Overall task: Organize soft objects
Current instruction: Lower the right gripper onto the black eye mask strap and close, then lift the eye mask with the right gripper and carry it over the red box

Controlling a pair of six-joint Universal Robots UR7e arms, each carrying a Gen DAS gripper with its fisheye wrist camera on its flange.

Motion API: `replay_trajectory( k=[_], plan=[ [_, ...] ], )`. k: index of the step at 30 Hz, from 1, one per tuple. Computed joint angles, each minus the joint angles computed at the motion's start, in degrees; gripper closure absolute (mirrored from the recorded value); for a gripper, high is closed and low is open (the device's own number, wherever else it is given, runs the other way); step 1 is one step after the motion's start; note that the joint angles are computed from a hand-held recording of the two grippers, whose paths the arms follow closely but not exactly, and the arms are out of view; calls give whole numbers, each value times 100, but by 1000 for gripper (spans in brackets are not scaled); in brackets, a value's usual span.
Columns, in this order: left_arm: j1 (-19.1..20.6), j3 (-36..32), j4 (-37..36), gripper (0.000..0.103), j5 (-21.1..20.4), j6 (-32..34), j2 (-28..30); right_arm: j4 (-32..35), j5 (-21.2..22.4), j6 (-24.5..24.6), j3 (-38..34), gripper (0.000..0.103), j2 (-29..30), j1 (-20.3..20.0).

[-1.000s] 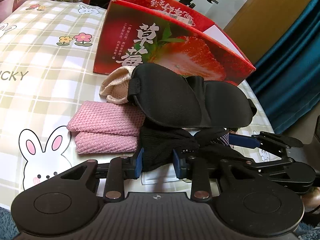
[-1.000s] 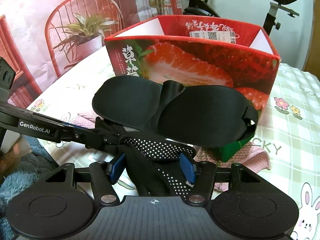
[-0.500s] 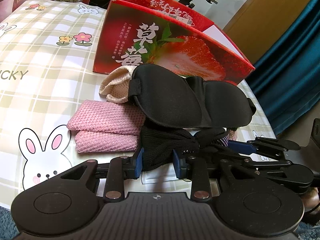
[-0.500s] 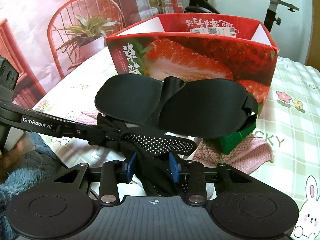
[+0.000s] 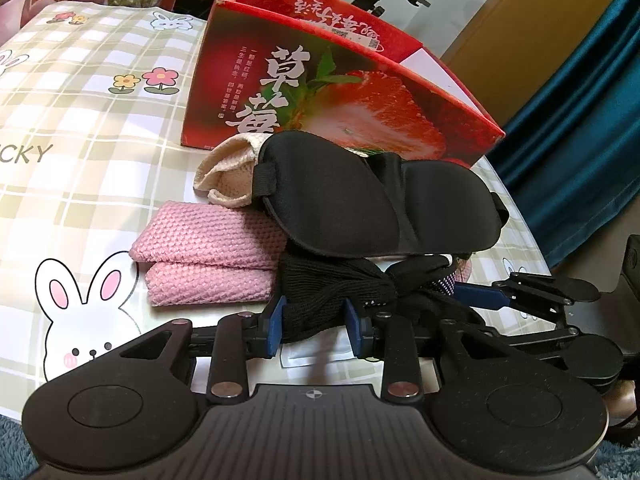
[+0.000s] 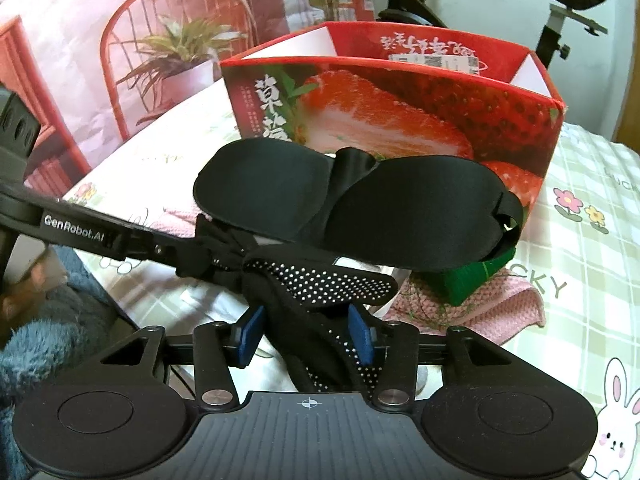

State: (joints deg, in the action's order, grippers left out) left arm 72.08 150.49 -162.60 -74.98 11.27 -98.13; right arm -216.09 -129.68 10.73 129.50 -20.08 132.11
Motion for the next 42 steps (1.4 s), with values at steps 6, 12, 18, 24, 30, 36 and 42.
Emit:
replay_trajectory(
  k=[6,12,18,24,30,36,42],
  plan=[
    [-33,14,-47,65,7,75,70,-2,29,-39,5,73,11,-42],
    [49,-21,5,86,-227,152,-50,-271,82,-221,21,88,20,19],
    [-115,78,-61,90,-324,342,-355,-473,58,-426,39,89,-60,196],
    [-296,141,-221,90,-495,575,-723,-862,89,-437,130,89,-212,349],
    [-661,150,-438,90,-378,658,-859,-1070,151,-550,74,89,-382,343],
    [-707,84,-460,90,-338,532,-803,-891,99,-654,-27,89,-457,333],
    [-769,-42,-559,90,-385,561,-773,-852,7,-933,-132,89,-604,352]
  ],
)
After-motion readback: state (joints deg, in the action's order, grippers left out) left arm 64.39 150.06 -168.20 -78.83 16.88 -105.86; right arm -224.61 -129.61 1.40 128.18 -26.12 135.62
